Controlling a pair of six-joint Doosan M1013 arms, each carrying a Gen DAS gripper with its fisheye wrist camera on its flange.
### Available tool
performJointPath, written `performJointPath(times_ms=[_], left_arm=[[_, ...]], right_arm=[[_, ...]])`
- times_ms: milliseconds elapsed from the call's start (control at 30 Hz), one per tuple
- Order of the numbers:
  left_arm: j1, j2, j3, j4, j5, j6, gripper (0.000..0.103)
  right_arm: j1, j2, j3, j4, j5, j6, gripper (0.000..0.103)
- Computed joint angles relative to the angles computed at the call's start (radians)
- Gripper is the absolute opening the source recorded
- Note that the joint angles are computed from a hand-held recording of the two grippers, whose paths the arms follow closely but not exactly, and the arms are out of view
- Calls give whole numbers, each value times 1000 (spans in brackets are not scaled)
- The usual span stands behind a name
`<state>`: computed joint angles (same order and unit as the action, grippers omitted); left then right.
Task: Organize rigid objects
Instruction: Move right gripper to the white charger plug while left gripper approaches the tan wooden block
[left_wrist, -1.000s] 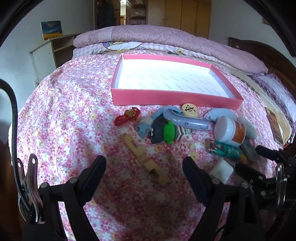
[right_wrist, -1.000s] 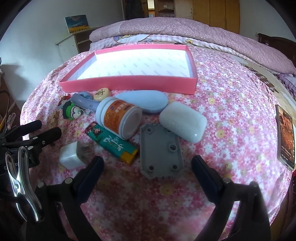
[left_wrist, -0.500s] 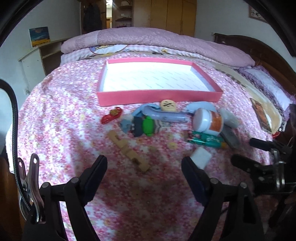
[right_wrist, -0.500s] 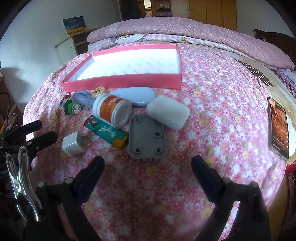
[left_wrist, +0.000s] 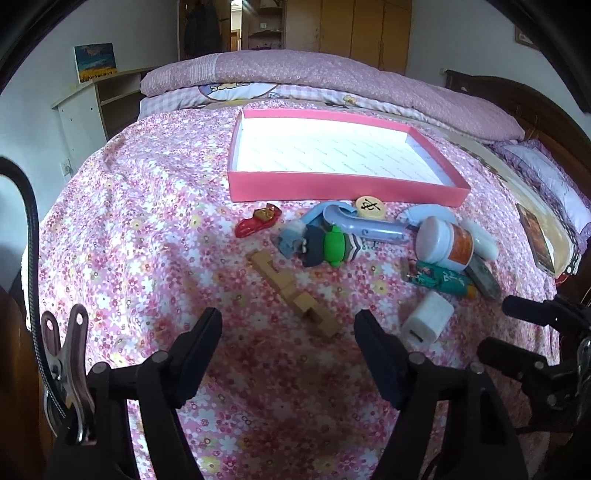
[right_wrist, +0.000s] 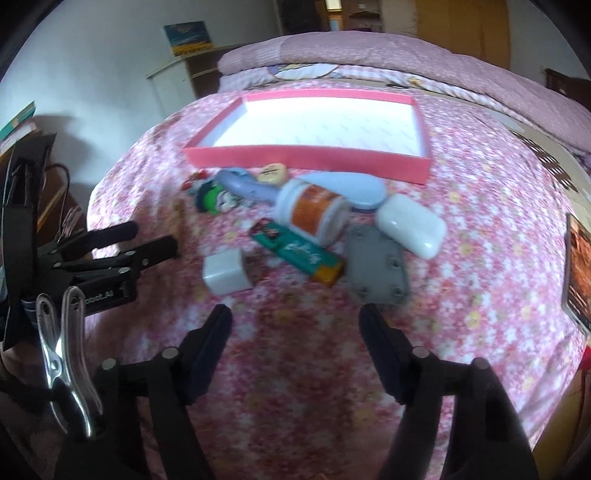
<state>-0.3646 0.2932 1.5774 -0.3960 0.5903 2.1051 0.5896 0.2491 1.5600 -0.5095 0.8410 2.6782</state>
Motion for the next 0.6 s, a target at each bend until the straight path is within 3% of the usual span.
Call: performJointPath(times_ms=[133,367,600], left_arm=[[1,-2,5,14,-7,-6,78],[4,-1,4,11,-10,-8,78],[8,8,-4,19,1,-33,78]], right_arm=[[-3,16,-20,39,-22,-71,65],[-25,46,-52,121,-66,-156,65],[-39,69,-70,153,-76,-158,56]])
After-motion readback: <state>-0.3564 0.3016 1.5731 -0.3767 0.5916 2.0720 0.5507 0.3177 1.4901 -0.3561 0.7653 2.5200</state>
